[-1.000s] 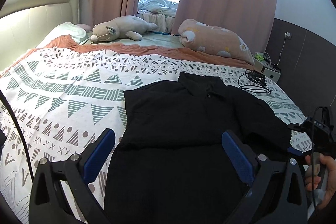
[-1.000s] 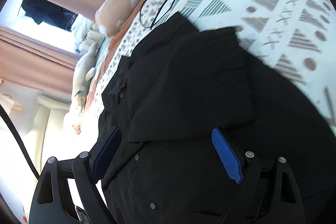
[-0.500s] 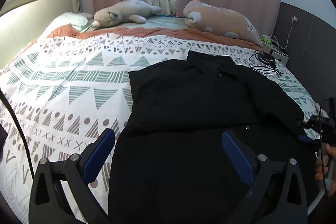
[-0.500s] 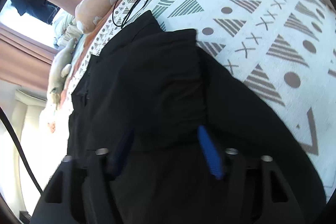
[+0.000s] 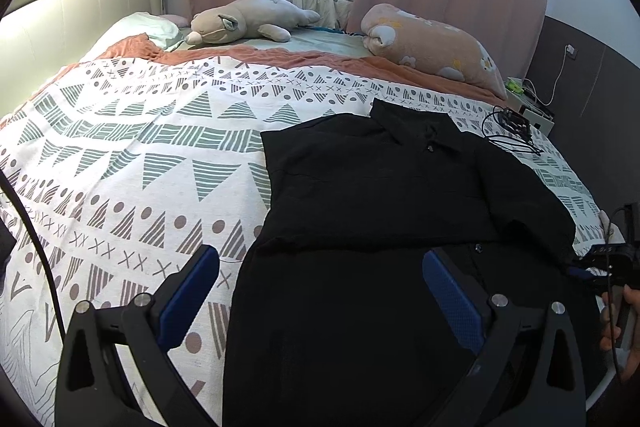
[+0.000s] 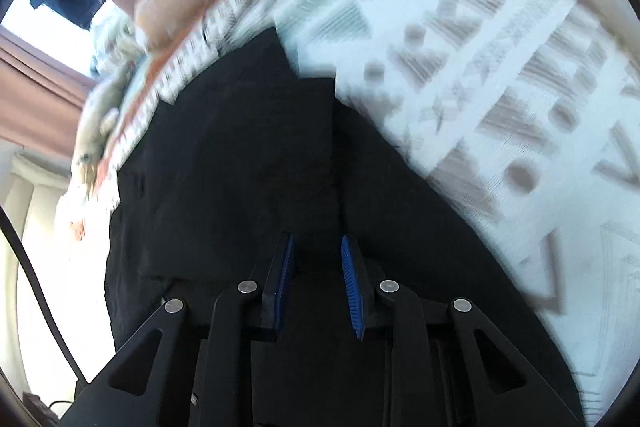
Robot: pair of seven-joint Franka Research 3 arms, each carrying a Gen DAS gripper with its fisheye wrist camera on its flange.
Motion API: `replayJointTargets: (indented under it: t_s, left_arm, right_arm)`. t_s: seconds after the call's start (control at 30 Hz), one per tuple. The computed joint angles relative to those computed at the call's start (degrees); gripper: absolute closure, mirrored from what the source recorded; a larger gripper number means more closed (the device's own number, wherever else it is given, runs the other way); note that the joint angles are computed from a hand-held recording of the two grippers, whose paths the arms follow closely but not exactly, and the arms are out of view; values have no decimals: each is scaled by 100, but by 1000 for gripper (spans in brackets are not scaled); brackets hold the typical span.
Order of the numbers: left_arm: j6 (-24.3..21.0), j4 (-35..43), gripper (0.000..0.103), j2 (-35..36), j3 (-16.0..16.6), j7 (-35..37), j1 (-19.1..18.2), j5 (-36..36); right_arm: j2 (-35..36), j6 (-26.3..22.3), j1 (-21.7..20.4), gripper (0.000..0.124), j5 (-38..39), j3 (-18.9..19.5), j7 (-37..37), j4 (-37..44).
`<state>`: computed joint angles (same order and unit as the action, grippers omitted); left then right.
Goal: Fold large clothes
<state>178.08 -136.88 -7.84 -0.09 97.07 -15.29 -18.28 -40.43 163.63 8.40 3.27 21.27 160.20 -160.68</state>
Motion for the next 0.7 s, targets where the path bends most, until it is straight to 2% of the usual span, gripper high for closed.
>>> replayJointTargets:
  t_s: [0.07,0.23,0.33,0.37,0.57,0.63,0.7]
  left_arm:
    - [-23,20,0,18,-7,-20,34,23]
    - [-34,47,0,39,-19,-36,119,36]
    - [-43,54,0,44,20,43,101,-69]
    - [-45,57,0,47,31,77,94,-107]
    - [-69,37,0,31,15,190,104,-195]
    - [-64,28,0,22,6,215,101,-204]
    - [-46,9,0,19,-23,179,124,-157]
  right_arm:
    - [63,-54,-194,100,-163,227,85,86]
    - [133,-520,-248,90,-492,363,159,375]
    - [180,-722,-332,74,-752,386,226,547]
    - [155,-776,-350,72,-829,404,278,551]
    - [309,-627,-267,72,-1032,277,325,545]
    - [428,-571,-468,72,-1225,429,433,620]
    - [599,-765,-653,72,-1507,630,515,844]
